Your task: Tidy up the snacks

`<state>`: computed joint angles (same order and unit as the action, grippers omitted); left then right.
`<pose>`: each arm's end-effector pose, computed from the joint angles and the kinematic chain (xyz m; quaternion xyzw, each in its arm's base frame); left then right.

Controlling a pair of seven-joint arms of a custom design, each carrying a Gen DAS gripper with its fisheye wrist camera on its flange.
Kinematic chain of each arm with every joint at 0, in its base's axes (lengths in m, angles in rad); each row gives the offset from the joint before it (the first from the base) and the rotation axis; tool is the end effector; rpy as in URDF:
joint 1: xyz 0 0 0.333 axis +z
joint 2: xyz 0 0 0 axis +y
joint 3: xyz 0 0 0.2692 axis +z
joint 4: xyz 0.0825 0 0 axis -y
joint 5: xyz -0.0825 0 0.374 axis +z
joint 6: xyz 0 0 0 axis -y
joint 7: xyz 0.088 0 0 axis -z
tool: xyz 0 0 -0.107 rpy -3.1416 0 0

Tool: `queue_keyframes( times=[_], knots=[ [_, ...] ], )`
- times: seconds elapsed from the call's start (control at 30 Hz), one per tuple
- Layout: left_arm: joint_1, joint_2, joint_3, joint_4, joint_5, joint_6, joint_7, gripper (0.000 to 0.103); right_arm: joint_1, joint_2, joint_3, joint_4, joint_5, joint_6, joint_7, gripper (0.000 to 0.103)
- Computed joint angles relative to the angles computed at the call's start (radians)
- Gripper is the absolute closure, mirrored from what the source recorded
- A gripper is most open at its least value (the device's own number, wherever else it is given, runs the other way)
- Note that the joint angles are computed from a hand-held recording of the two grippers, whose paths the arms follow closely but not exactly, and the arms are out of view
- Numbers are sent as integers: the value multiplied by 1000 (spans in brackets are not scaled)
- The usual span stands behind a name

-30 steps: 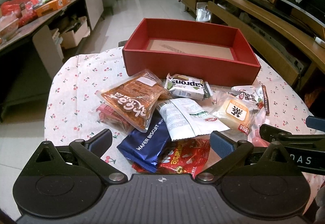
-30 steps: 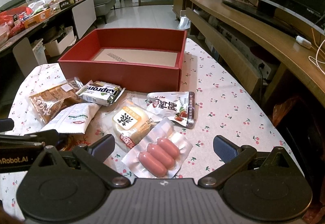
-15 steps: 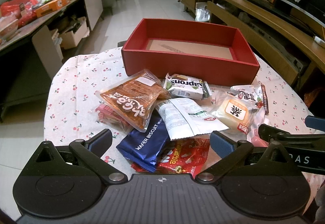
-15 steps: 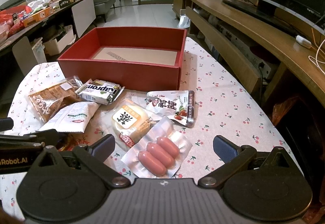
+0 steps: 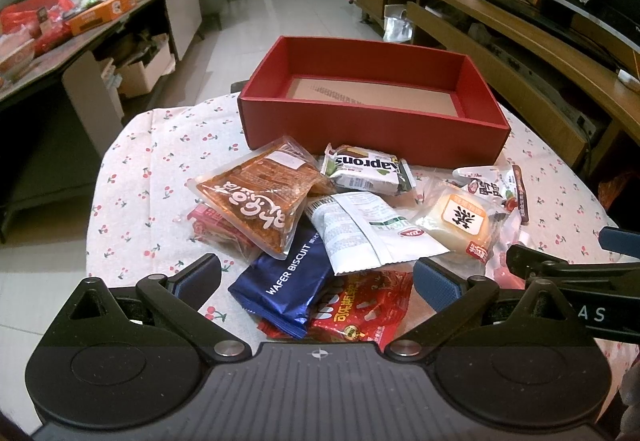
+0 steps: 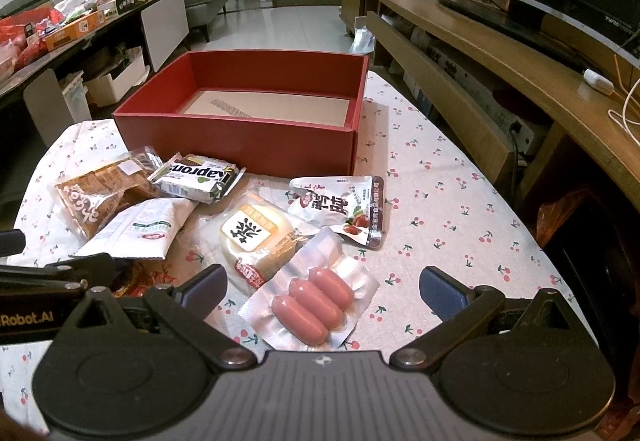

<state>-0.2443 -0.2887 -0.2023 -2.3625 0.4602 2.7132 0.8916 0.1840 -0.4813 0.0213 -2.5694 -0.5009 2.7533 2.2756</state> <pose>0.4458 -0.2349 0.4660 -0.6155 0.7066 -0.2502 0.2435 0.4338 0.1106 0.4621 -0.6276 0.6917 -0.2616 0.2435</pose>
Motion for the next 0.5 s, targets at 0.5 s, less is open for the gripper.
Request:
queue_keyframes(
  times=[0.5],
  knots=[
    [-5, -1, 1, 1, -11, -10, 2, 0, 8, 6, -2, 10, 16, -15, -13, 0]
  ],
)
